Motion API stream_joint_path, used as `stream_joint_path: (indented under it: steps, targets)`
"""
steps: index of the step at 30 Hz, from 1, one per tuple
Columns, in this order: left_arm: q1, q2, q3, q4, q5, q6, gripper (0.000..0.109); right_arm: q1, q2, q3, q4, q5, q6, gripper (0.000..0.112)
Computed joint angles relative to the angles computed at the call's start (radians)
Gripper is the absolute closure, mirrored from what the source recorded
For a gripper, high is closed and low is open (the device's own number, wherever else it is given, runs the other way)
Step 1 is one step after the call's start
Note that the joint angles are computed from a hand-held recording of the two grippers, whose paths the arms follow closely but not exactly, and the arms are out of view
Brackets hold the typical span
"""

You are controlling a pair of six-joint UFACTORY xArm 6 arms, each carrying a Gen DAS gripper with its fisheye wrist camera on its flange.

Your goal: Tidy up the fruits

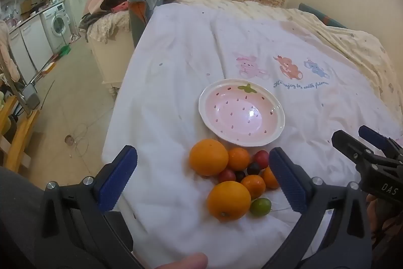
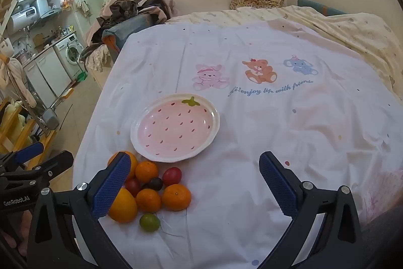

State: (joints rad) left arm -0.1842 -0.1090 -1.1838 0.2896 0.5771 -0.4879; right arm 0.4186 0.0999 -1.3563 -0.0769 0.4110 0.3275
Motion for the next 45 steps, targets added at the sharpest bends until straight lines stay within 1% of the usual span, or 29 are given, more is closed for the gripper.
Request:
stream_joint_path:
  steps: [5, 30, 33, 45]
  targets:
    - [0.001, -0.001, 0.005, 0.010, -0.012, -0.007, 0.006, 0.001, 0.000, 0.000, 0.005, 0.000, -0.001, 0.009]
    - [0.003, -0.001, 0.003, 0.005, -0.007, -0.006, 0.006, 0.002, -0.002, -0.002, 0.000, 0.003, 0.007, 0.009]
    - [0.009, -0.017, 0.037, 0.007, -0.027, -0.007, 0.006, 0.002, -0.001, -0.003, -0.002, 0.003, 0.007, 0.009]
    - [0.007, -0.012, 0.027, 0.006, -0.019, -0.008, 0.006, 0.002, 0.003, -0.009, -0.002, 0.005, 0.008, 0.009]
